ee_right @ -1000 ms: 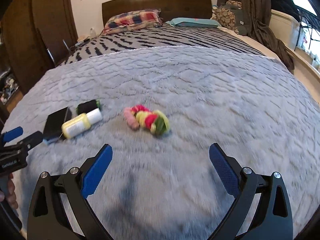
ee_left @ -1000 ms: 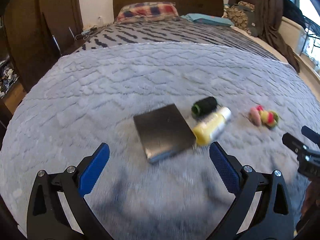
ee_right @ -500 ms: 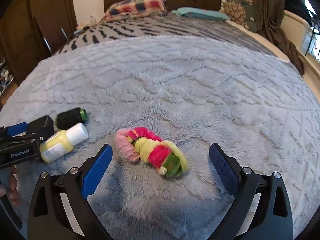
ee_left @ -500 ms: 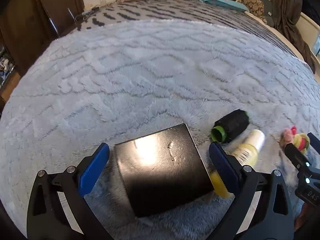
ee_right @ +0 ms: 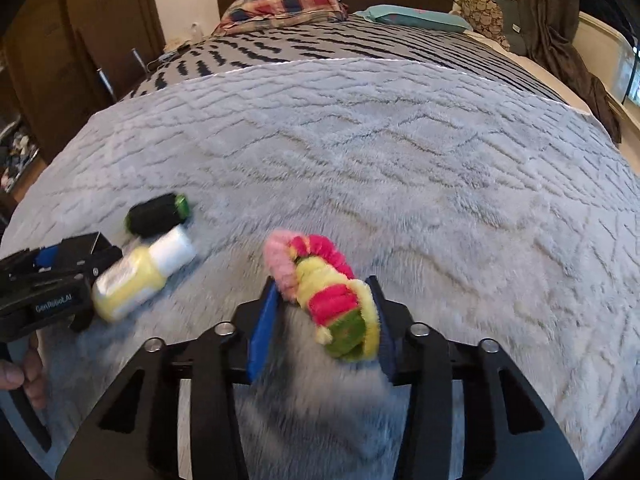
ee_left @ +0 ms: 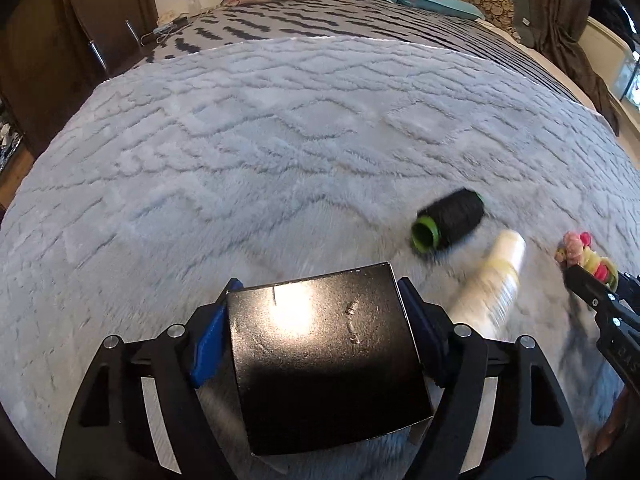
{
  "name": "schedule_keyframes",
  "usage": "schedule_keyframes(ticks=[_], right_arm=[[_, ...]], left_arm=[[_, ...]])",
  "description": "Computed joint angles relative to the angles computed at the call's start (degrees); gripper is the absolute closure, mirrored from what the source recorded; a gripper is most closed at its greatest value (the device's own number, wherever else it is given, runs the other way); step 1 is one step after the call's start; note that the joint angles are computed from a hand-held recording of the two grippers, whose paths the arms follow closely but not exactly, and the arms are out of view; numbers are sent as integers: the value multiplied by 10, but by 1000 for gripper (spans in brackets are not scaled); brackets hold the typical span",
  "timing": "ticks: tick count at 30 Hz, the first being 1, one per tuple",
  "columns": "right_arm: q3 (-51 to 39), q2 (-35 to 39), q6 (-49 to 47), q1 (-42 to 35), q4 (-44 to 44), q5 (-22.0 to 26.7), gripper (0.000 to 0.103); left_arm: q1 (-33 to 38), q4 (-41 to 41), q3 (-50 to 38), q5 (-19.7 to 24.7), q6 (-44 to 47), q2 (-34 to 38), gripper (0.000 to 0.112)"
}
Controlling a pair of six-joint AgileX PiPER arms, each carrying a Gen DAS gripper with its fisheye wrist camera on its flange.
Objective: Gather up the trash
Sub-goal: 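Grasp the black square box with the left tool while the right tool grasps the fuzzy toy, then carry the black box and fuzzy toy down into the bin and open both tools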
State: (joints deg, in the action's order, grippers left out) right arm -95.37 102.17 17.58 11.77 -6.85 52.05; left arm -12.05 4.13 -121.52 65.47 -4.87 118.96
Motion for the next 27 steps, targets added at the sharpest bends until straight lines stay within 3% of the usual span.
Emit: schedule_keyframes(ticks=[9, 14, 23, 27], right_arm=[[146, -160, 20, 33, 12, -29, 65], [202, -261, 53, 68, -11, -16, 65], [270, -418, 237, 248, -174, 85, 65], [309, -475, 375, 403, -271, 169, 65]], left_arm=[[7, -20, 246, -93, 26, -197, 40], [3, -40, 362, -117, 46, -326, 40], [-50, -48, 503, -105, 41, -533, 40], [-102, -27, 555, -86, 6, -616, 40]])
